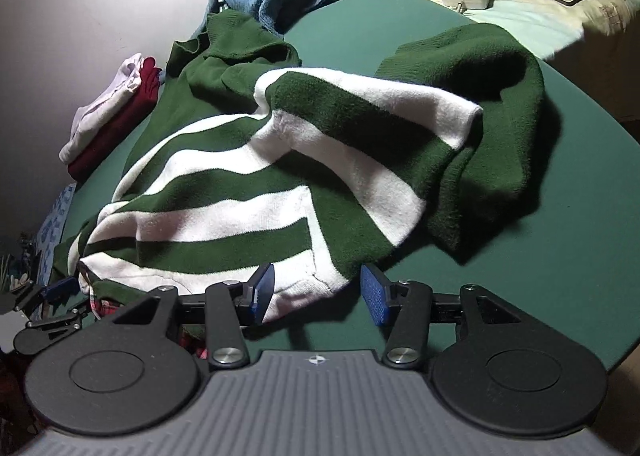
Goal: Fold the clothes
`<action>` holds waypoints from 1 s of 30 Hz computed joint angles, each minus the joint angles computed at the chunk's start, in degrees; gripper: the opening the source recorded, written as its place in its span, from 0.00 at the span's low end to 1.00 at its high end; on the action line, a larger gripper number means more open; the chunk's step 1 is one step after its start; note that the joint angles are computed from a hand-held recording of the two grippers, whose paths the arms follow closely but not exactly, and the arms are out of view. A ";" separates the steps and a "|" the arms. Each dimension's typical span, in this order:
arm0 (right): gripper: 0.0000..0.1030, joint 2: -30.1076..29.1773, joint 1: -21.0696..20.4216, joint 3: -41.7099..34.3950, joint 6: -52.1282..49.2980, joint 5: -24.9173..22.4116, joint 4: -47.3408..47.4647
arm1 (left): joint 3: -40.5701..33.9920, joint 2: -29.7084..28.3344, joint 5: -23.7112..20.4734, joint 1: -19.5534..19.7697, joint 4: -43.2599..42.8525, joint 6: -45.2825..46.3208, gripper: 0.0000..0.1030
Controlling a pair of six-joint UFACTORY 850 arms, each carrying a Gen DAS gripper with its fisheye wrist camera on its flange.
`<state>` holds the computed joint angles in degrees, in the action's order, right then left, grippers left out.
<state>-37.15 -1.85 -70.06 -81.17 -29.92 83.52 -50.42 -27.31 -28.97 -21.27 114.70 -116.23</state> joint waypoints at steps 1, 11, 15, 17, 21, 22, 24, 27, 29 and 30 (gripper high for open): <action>0.50 -0.44 0.24 -0.50 -0.10 -0.13 0.68 | -0.37 -0.40 -0.38 -0.03 0.46 0.16 0.53; 0.59 -1.76 4.45 -0.74 -20.98 4.97 18.71 | -3.25 -3.32 -2.50 0.62 5.44 -3.90 0.55; 0.18 -1.40 5.26 -0.24 -30.80 10.09 25.21 | -3.42 -3.97 -4.15 -0.62 3.31 -1.71 0.20; 0.16 -1.02 4.77 0.10 -29.11 8.72 23.93 | -2.38 -4.25 -9.37 -2.38 3.24 -1.33 0.18; 0.15 -0.26 3.77 0.77 -26.31 5.92 21.85 | 1.50 -0.48 -13.05 -4.28 4.99 -5.61 0.15; 0.15 0.32 3.52 1.37 -27.53 4.88 22.55 | 2.94 1.51 -13.42 -4.78 5.34 -7.24 0.15; 0.15 1.22 2.91 2.06 -28.10 2.60 21.79 | 5.67 5.61 -14.09 -5.87 5.64 -10.08 0.15; 0.14 1.94 1.87 1.84 -25.03 -0.46 15.35 | 9.15 10.70 -13.97 -8.19 3.90 -11.16 0.15; 0.14 2.22 1.33 1.38 -23.04 -1.57 10.74 | 10.51 12.67 -13.91 -9.80 0.82 -8.81 0.10; 0.14 2.29 1.12 0.95 -21.42 -1.64 7.85 | 11.38 13.95 -13.21 -10.45 -0.13 -8.82 0.10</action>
<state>-34.86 -0.73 -69.11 -102.60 -31.55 91.37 -39.04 -13.36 -42.17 -31.72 114.57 -125.05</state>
